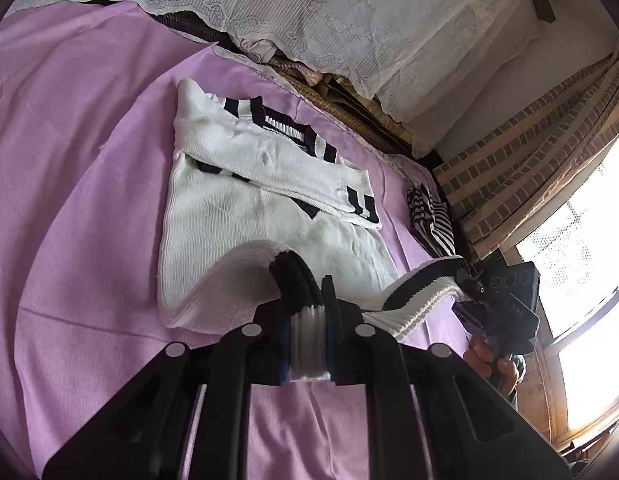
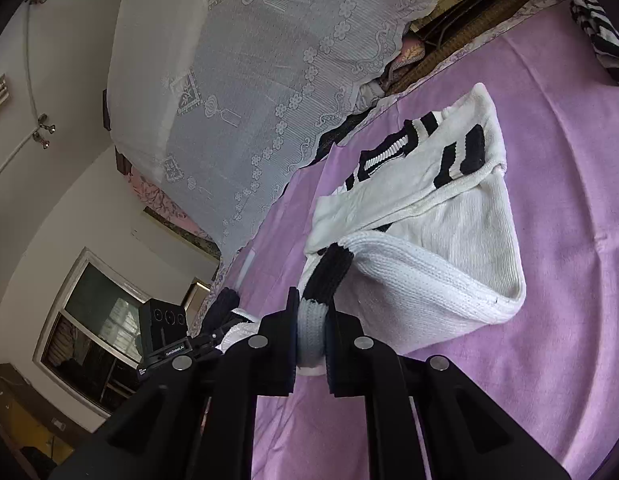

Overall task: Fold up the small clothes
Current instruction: 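Lift the hem and fold it up toward the collar with the right tool, then lay the hem onto the collar and open the right tool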

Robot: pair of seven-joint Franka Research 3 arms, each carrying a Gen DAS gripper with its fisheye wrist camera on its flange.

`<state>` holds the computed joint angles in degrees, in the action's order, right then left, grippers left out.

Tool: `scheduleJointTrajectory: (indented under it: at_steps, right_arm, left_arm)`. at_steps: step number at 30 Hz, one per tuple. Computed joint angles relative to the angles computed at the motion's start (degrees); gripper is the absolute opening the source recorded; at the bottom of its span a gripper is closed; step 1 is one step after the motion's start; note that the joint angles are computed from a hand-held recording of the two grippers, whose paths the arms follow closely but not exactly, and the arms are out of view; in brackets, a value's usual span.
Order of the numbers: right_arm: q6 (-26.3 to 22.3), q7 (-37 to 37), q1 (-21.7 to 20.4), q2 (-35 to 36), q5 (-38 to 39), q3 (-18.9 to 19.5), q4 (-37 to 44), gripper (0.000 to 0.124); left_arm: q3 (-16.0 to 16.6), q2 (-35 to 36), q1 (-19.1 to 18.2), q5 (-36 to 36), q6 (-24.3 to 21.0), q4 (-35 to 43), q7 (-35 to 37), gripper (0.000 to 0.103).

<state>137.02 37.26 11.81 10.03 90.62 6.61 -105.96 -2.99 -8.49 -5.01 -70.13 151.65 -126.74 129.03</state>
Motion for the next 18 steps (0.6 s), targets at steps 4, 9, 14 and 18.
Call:
scheduleJointTrajectory:
  at_steps: [4, 9, 14, 18]
  right_arm:
    - [1.56, 2.41, -0.21, 5.96, -1.86, 0.45, 8.62, 0.011]
    - [4.45, 7.3, -1.17, 15.07, -6.55, 2.63, 21.28, 0.011]
    - [7.56, 13.3, -1.5, 25.76, -10.96, 4.93, 35.79, 0.011]
    - [9.15, 20.85, -0.35, 36.12, -16.33, 5.68, 50.07, 0.011]
  left_arm:
    - [-0.33, 5.25, 1.17, 2.31, 0.87, 6.97, -1.7, 0.012]
    - [-2.61, 13.55, 4.06, 5.3, 2.39, 17.06, -5.02, 0.012]
    - [-5.77, 22.22, 7.5, 5.89, 3.4, 27.48, -7.26, 0.012]
    - [-6.99, 29.42, 8.12, 12.3, 4.65, 36.2, -12.87, 0.012]
